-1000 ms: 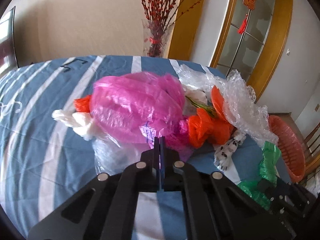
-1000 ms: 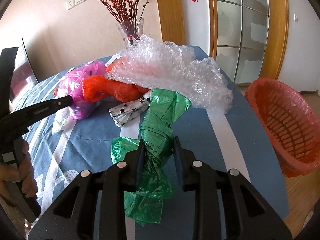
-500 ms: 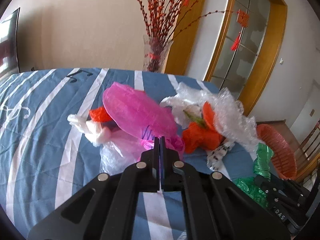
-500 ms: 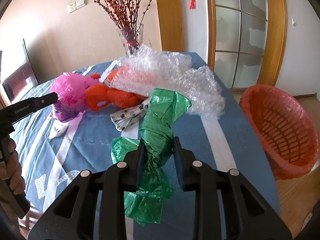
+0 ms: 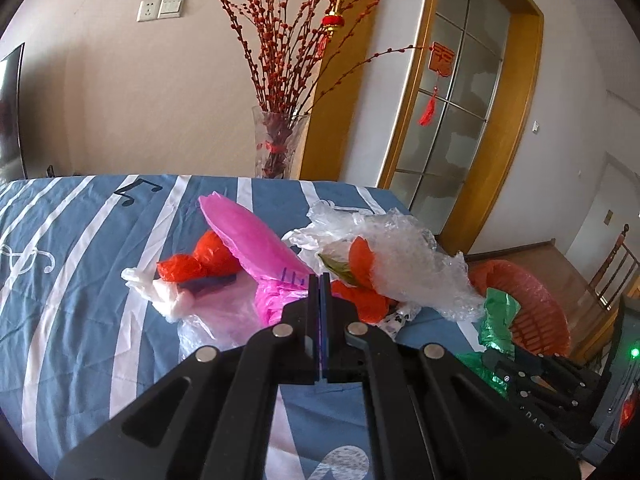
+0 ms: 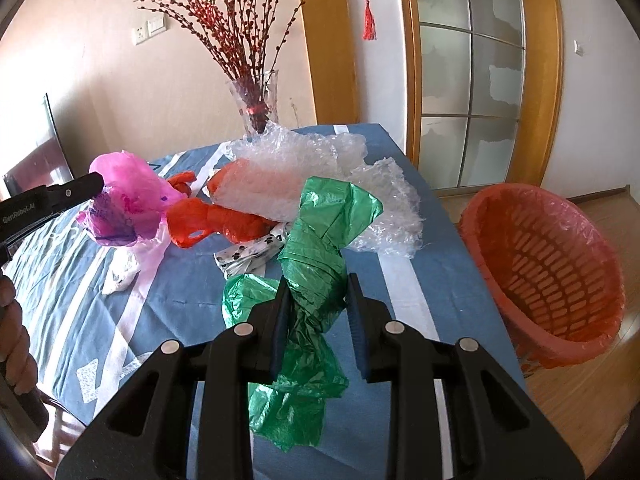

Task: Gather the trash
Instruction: 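Carry the pink bag in the left tool and green bag in the right tool to the basket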

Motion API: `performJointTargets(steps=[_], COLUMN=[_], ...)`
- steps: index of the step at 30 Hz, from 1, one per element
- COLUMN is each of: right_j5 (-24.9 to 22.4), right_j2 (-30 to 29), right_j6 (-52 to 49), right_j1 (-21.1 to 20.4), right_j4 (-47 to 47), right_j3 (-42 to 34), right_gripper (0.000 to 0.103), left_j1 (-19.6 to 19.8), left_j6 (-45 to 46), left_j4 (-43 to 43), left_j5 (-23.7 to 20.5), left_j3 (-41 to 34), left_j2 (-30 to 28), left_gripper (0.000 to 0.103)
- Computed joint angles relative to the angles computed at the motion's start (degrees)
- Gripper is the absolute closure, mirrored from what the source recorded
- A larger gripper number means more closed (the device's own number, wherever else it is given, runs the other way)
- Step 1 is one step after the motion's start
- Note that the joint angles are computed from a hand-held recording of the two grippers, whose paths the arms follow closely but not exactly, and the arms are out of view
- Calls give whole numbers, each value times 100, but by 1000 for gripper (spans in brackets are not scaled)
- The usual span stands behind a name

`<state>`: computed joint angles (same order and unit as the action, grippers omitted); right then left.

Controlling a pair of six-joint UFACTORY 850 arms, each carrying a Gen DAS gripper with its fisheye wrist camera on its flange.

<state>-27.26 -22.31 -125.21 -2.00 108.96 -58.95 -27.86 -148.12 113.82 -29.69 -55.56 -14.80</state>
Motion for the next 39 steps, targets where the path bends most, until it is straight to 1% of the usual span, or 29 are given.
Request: performJointTargets(steps=[13,18,20,24,28,34,39], right_j5=[-132,-154,-139,-94,-3,214,396], right_j2=[102,126,126,88,27,-155,-359], right_j6=[-134,-185,-268,-291,-412,-459,-558], right_j1=[-110,-185,-241,-391,-602,-975,-1235], right_j4=[148,237,321,436,657,899,1103], right_j3=[24,-9,-36,-155,-303,-651,-980], right_gripper=[75,75,75,75,75,75,75], left_j1=[-87,-181,-219,-334,-406,-563,-702], left_j6=[215,320,317,306,50,-129,206], left_j4=[98,229,341,479,828,1148,988], left_j5=[-21,21,103,286,606,1117,1489], left_j3=[-115,-348,-492,-854,-1338,-2257,-3133], left_j2=[208,137,51,-208,-584,-1306,-1930], left_gripper=[101,101,101,101,101,101,101])
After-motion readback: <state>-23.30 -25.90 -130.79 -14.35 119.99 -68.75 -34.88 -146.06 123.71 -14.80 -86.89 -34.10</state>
